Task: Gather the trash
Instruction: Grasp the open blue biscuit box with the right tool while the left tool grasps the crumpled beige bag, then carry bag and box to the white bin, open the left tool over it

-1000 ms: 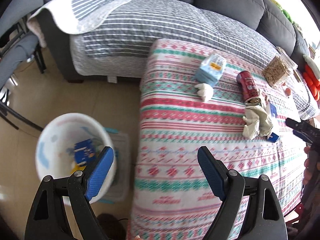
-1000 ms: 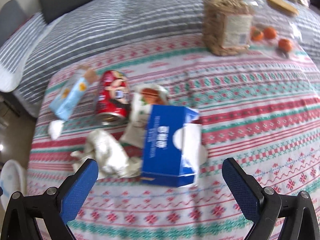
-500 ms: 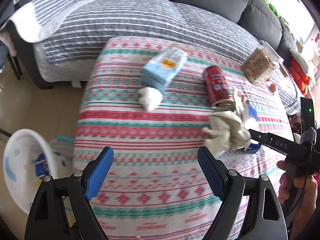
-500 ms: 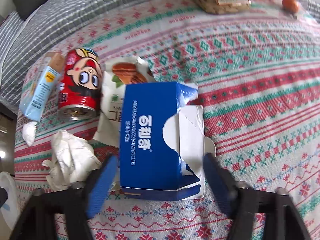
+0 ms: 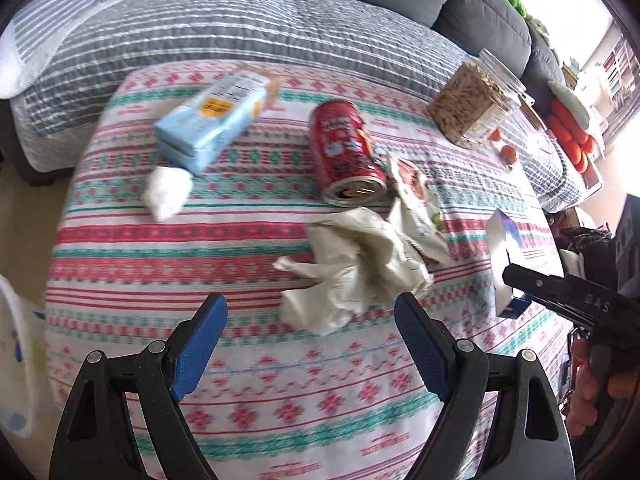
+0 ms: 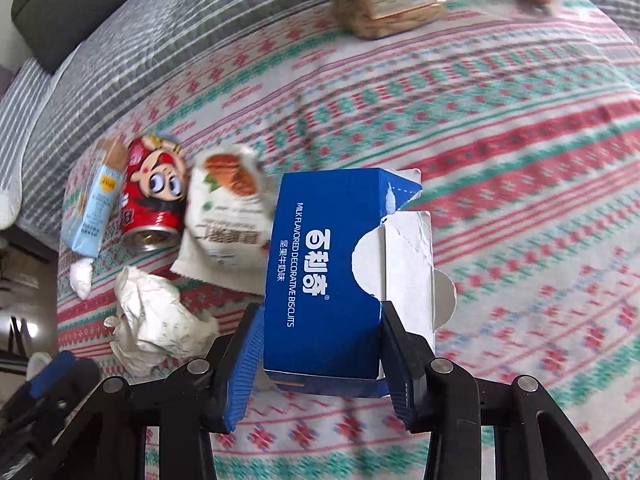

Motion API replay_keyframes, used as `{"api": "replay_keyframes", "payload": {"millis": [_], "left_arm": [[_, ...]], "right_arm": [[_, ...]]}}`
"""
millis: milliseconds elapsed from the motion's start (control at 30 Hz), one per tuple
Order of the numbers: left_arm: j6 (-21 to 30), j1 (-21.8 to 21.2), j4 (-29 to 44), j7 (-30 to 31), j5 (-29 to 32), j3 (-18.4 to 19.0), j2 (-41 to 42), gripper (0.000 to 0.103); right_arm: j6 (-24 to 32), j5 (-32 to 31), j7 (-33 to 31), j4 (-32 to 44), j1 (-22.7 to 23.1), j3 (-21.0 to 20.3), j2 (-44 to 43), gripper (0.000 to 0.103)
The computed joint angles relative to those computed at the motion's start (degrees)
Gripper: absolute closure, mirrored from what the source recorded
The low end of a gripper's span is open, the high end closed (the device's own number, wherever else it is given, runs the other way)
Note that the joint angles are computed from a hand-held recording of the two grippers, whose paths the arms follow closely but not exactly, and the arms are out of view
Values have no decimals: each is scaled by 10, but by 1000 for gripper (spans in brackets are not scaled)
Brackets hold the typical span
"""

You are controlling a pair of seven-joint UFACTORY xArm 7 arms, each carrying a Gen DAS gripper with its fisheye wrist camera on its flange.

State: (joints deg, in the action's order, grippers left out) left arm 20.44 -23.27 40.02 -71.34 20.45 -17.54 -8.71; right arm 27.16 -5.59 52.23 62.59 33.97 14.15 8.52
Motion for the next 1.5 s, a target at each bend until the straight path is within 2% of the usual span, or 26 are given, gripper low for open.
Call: {"api": "replay_keyframes", "payload": {"millis": [67,267,433,533,567,600,700,867,1167,1500], "left_arm": [[-19,0,10,-9,4,-2,17,15],[-32,-9,56,-78,87,-1,63,16],[-23,-35,85,-101,115,23,102,25],[-13,-47,87,-105,119,37,111,43],[-12,-50,86,-109,124,41,111,54],[-15,-52,83,-113,127,44,109,70],[-30,-53,68,-98,116,46,96,80],[-19,-48,45,-68,102,31,51,82],[13,-25,-24,0,23,-4,-64,82],[70,-19,-125,74,-80,-12,-221,82]], "right_arm": [[3,-2,4,-12,-3,-2,-15,54],[13,-8,0,-47,-17,0,-54,54],[20,-9,-12,-74,-26,5,-84,54],[24,-14,-16,-88,-31,9,-99,54],[27,-17,-16,-92,-32,11,-104,54],[29,-18,-18,-97,-33,12,-110,54],[30,-18,-20,-110,-37,14,-124,54],[32,-21,-23,-123,-42,20,-142,54],[29,-39,-10,-119,-38,39,-158,54],[32,-93,20,-54,2,61,-105,54]]}}
